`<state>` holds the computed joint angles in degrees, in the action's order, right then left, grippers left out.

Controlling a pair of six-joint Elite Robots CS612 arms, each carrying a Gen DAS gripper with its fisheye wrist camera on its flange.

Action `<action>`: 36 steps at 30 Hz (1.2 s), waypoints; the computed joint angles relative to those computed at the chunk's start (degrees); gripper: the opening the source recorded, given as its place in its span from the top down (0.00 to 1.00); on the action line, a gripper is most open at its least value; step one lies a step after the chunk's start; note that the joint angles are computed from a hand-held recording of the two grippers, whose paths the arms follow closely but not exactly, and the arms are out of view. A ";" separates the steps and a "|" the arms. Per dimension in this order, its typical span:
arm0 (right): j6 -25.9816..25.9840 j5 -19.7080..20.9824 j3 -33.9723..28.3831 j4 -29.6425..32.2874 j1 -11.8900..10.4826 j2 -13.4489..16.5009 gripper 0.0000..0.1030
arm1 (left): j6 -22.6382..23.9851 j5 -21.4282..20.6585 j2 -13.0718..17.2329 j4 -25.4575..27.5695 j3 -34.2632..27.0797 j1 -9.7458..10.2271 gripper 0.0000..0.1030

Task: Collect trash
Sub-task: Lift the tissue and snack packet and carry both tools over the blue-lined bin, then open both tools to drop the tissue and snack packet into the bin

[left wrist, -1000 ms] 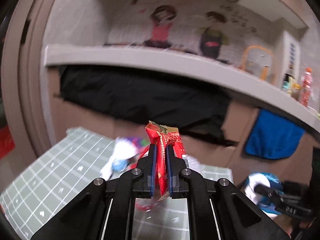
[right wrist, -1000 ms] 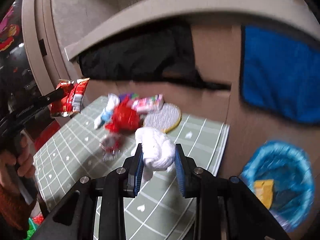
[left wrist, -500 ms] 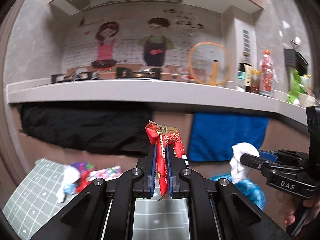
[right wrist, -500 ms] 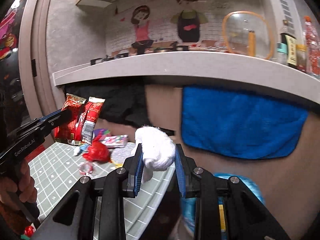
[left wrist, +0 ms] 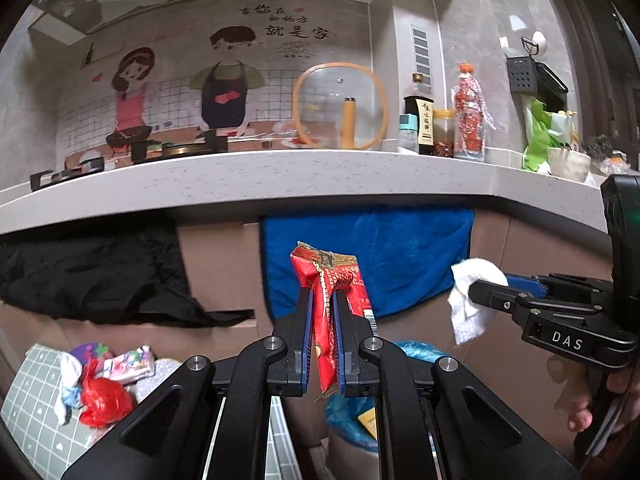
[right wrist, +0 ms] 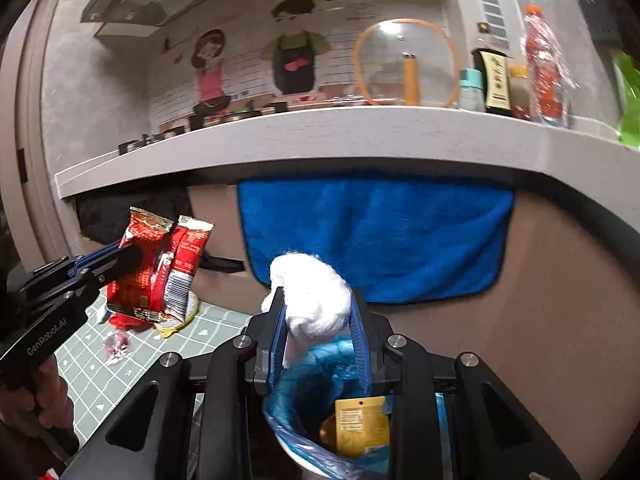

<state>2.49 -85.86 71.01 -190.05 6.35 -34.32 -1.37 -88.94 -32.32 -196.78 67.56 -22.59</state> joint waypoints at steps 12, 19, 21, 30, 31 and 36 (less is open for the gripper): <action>1.46 0.24 -1.80 3.46 -1.31 1.78 0.74 | -1.51 -3.64 3.85 9.67 -6.51 -0.35 0.91; 2.21 0.35 -3.26 6.34 -1.94 3.02 0.74 | -2.95 -7.38 6.59 16.88 -10.76 -0.31 0.91; 2.66 0.43 -3.69 7.55 -2.17 3.39 0.73 | -2.97 -8.26 7.47 18.54 -11.98 -0.36 0.91; 4.77 1.67 -4.87 11.99 -2.91 5.12 0.73 | -3.25 -10.23 10.62 25.95 -16.54 -0.49 0.91; 4.90 1.67 -5.16 12.48 -2.94 5.35 0.73 | -3.40 -10.30 10.93 26.61 -17.06 -0.48 0.91; 5.46 1.86 -6.75 15.49 -3.07 6.63 0.73 | -4.46 -11.36 12.81 30.79 -20.39 -0.25 0.90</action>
<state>7.94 -84.00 64.26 -174.56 3.28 -27.69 -5.82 -100.30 -19.52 -165.99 47.17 -22.84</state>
